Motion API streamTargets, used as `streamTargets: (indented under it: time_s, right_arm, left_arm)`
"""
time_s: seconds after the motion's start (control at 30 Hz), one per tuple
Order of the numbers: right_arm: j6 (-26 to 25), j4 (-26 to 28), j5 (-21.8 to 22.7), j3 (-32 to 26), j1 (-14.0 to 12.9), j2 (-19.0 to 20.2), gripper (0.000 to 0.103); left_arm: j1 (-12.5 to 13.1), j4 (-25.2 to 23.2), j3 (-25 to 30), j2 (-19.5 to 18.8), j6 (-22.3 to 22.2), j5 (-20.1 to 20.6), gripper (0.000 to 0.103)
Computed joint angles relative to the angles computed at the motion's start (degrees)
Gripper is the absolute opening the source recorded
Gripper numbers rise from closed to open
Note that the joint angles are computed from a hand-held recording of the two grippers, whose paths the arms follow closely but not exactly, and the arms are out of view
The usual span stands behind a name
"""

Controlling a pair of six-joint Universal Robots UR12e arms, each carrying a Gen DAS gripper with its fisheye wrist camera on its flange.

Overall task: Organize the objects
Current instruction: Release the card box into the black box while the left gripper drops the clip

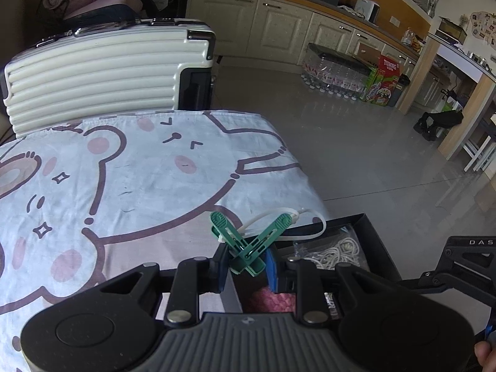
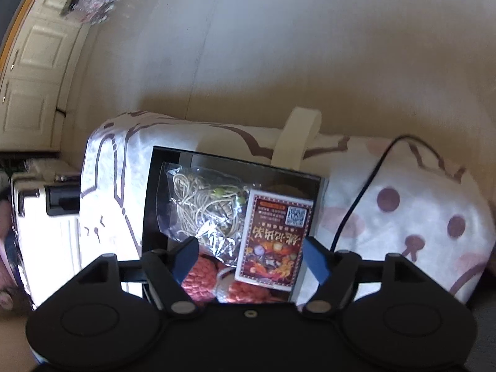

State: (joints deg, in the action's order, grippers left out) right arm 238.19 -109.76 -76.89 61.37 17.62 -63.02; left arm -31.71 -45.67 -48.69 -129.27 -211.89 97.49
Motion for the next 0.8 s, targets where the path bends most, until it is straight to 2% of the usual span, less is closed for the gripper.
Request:
streamTargets:
  time_s: [0.13, 0.27, 0.5, 0.53, 0.63, 0.8]
  right_arm:
    - [-3.55, -1.68, 0.08, 0.49, -0.17, -0.36, 0.069]
    - [-7.00, -0.54, 0.71, -0.47, -0.11, 0.00, 0.066]
    - [-13.47, 0.98, -0.33, -2.08, 0.44, 0.71, 0.065]
    - [-14.33, 1.27, -0.47, -2.36, 0.52, 0.86, 0.065]
    - [-16.71, 2.02, -0.94, -3.03, 0.76, 1.23, 0.065]
    - [-18.30, 2.64, -0.94, -3.40, 0.84, 1.46, 0.065]
  left_arm:
    - [-0.01, 0.07, 0.96, -0.63, 0.71, -2.04, 0.026]
    - [-0.01, -1.75, 2.66, -1.57, 2.18, -4.63, 0.026]
    - [-0.26, -4.25, 4.95, -3.03, 4.06, -4.57, 0.027]
    - [-0.36, -4.53, 5.15, -3.22, 4.03, -4.13, 0.028]
    - [-0.58, -5.97, 5.92, -3.61, 4.31, -2.62, 0.051]
    - [-0.47, -6.34, 5.64, -3.30, 3.18, -1.98, 0.052]
